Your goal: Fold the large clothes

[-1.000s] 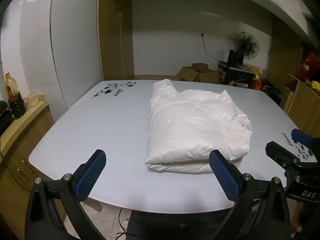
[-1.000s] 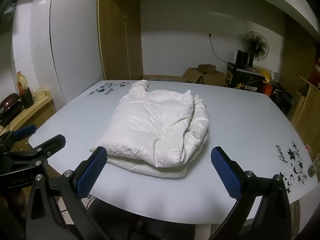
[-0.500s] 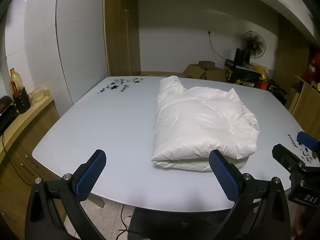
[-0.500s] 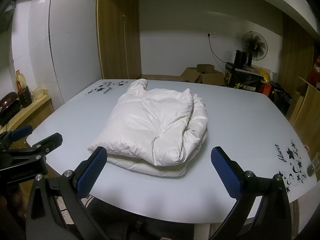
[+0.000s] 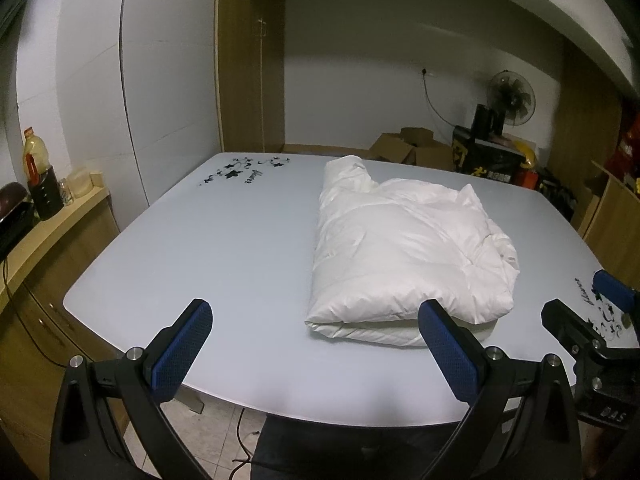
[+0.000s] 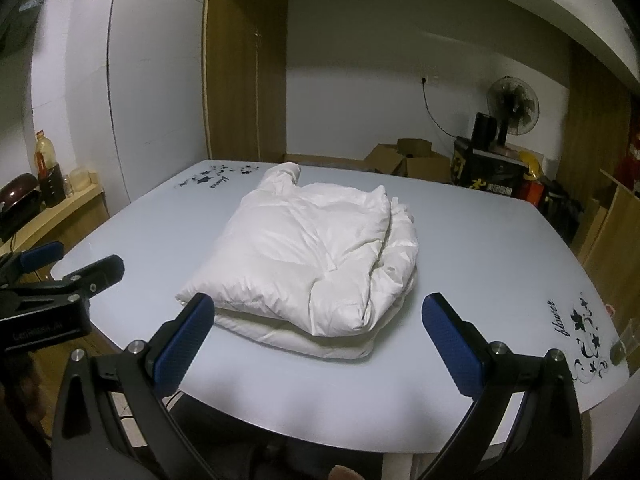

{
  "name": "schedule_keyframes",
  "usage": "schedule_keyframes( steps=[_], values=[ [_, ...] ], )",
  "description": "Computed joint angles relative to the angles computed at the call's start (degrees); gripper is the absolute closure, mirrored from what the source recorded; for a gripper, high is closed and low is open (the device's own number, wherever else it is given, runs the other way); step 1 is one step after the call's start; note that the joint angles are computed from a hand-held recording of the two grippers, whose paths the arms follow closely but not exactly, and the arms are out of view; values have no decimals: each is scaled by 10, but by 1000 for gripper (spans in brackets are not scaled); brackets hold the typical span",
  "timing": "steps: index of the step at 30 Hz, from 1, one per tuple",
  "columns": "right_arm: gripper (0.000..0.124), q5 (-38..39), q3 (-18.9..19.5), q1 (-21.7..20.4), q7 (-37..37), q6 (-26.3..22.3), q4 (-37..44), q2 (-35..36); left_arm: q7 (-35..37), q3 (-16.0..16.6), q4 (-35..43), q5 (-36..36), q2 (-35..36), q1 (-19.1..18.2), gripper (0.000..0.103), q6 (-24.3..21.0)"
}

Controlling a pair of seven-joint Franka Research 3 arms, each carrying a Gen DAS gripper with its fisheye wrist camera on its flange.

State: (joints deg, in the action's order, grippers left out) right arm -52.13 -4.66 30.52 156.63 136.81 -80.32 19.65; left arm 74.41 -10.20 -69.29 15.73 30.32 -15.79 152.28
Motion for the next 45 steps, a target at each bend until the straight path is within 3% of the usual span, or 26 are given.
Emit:
schedule_keyframes(
  steps=[5, 14, 27, 45],
  values=[
    [21, 20, 1, -8, 2, 30, -14, -7, -1, 1, 5, 1, 3, -1, 0, -5],
    [21, -66, -2, 17, 53, -32, -4, -7, -1, 2, 7, 2, 4, -2, 0, -9],
    [21, 43, 14, -14, -7, -6, -5, -5, 0, 3, 5, 3, 4, -2, 0, -10],
    [21, 31, 4, 0, -21, -12, 1, 0, 3, 2, 8, 2, 6, -1, 0, -11]
  ],
)
